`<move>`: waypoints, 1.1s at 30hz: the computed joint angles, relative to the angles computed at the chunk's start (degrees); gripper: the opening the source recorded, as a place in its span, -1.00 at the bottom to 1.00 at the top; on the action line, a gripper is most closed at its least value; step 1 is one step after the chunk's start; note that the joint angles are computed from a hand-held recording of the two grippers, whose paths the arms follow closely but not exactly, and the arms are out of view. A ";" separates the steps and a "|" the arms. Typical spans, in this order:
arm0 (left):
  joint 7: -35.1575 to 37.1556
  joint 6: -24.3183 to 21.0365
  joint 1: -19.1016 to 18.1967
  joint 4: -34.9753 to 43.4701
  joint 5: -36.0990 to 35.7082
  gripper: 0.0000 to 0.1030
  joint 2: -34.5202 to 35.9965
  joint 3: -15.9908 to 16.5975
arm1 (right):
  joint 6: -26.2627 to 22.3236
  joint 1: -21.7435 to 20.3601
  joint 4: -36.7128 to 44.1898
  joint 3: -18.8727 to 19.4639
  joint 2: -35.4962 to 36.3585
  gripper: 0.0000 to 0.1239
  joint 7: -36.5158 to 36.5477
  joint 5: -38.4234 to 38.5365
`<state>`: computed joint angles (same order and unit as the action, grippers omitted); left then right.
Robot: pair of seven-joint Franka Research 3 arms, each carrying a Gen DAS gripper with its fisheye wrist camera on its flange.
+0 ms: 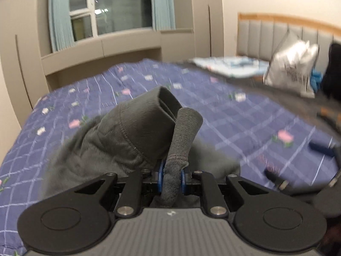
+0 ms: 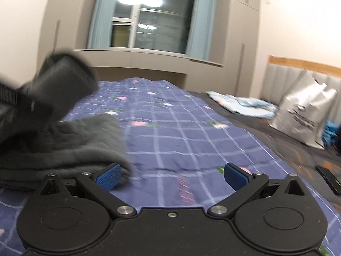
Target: Fold towel
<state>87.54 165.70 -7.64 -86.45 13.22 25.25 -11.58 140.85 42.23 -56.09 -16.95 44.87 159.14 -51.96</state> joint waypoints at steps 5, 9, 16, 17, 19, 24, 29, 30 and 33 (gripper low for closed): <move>-3.06 3.61 -4.07 -5.01 8.34 -0.66 -0.86 5.32 | 1.49 -0.24 -7.37 -0.16 -4.31 0.66 5.57 -1.80; -2.86 1.12 -3.28 -3.80 8.93 -0.41 -0.97 3.71 | 1.91 -1.67 -7.33 1.35 -4.40 0.66 5.32 -0.91; 6.63 -1.23 3.76 -4.41 -5.46 0.61 -3.39 -4.87 | 1.05 -1.66 -6.26 1.78 -4.27 0.66 3.71 -0.23; 5.99 -1.42 3.19 -4.40 -5.59 0.72 -3.81 -4.06 | 0.98 -1.75 -6.12 1.90 -4.25 0.66 3.47 0.01; 4.42 -1.04 2.47 -5.04 -5.68 0.84 -4.93 -2.69 | 0.63 -1.74 -5.98 2.05 -4.35 0.66 3.07 0.42; -4.21 0.62 -0.59 -5.97 -0.42 0.99 -6.94 3.07 | 0.27 -1.61 -5.57 2.50 -4.63 0.66 2.57 1.24; -10.24 1.61 0.75 -8.51 3.20 0.99 -9.88 5.00 | 9.82 -3.60 -5.76 4.02 -4.57 0.66 3.23 4.02; -11.49 1.85 1.10 -9.13 3.89 0.99 -10.58 5.49 | 12.81 -4.66 -5.07 4.99 -3.97 0.66 1.74 5.97; -16.58 1.10 2.02 -10.49 6.80 0.99 -12.61 7.53 | 17.44 -6.68 -0.32 7.30 -0.72 0.66 -4.16 11.70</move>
